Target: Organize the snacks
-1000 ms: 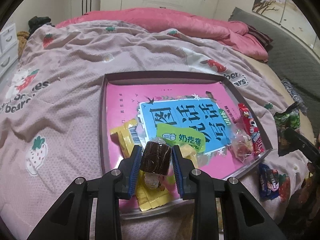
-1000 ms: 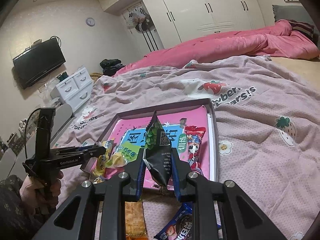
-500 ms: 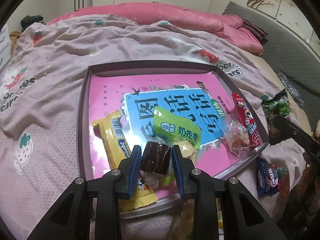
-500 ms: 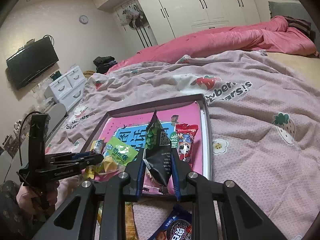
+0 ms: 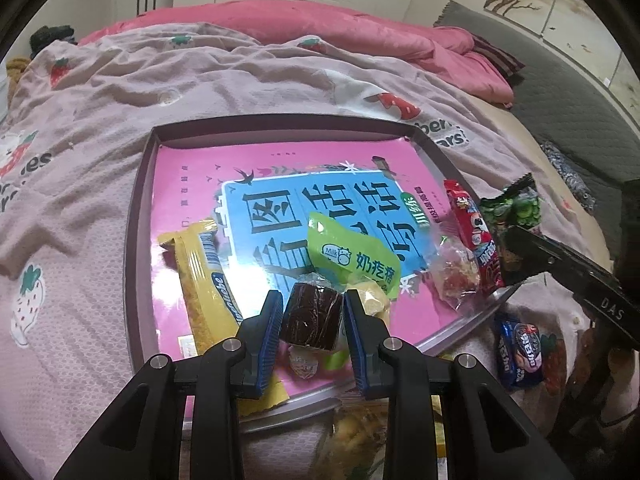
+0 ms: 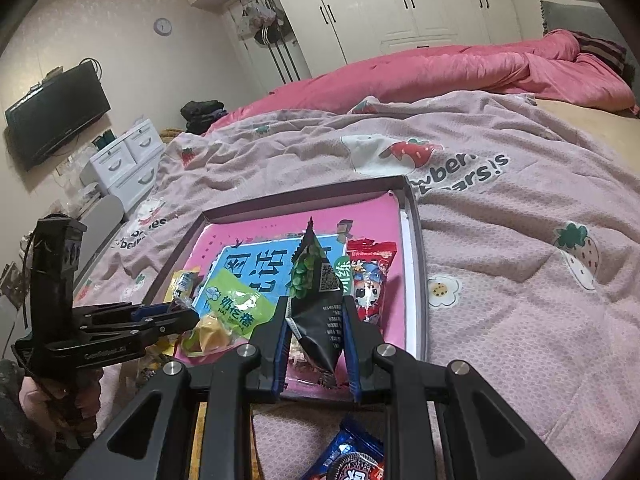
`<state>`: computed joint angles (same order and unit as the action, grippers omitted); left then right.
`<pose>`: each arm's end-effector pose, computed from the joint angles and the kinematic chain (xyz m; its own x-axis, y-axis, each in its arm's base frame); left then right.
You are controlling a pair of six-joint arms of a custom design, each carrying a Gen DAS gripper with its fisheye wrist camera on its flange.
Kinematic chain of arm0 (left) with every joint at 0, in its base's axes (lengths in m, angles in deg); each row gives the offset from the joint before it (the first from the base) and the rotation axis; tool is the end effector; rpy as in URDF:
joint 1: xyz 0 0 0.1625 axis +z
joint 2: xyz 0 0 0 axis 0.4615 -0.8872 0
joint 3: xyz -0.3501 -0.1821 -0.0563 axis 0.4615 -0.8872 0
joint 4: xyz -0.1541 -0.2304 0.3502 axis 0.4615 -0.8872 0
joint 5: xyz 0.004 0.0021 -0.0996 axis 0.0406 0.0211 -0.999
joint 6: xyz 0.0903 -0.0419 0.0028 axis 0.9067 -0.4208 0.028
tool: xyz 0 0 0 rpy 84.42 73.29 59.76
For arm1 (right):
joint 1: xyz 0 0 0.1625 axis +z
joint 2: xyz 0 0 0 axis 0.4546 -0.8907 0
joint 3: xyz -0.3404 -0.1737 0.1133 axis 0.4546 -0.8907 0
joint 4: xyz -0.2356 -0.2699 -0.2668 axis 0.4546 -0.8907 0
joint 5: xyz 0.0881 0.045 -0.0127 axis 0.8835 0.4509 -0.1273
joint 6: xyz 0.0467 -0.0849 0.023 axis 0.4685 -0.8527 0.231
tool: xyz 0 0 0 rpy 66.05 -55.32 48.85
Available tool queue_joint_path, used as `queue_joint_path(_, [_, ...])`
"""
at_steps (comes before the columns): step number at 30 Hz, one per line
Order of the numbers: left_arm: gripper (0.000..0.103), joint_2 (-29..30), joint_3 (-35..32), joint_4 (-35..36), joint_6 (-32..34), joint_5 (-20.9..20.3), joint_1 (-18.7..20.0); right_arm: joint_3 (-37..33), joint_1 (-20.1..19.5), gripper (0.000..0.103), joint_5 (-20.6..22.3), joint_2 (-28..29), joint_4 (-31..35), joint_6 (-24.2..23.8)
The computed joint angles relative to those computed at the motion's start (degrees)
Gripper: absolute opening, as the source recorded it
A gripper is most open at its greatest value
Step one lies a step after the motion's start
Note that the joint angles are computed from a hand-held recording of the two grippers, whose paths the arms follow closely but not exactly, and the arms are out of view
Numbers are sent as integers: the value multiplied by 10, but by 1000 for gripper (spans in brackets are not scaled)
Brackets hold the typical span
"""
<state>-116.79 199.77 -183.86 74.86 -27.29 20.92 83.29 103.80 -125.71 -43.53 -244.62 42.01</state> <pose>-0.1087 -0.3866 0.2668 -0.7245 0.5484 -0.4176 0.6497 0.7457 -0.1478 0.3074 -0.2672 0.0881 -0.8880 0.0724 0.4542 -0.3043 0.6479 -0.6983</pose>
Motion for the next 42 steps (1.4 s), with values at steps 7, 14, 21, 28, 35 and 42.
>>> queue_joint_path(7, [32,1,1,-2,5,-4,0,0,-14,24,-1,1,14,15])
queue_joint_path(14, [32,1,2,-5,4,6,0,0,-24,24,1,2,22,24])
queue_joint_path(21, [32,6,0,-1,1,12,6,-5,-25,24,-3,10,42,29])
queue_joint_path(28, [32,7,1,-4,3,14,6,-10,-24,25,-14,17,47,29])
queue_joint_path(35, [32,3,5,-3,8,22,2,-8,-23,25,-21,16,49,36])
queue_joint_path(42, [32,2,6,-2,7,23,2,-8,-20,25,-23,12,55,36])
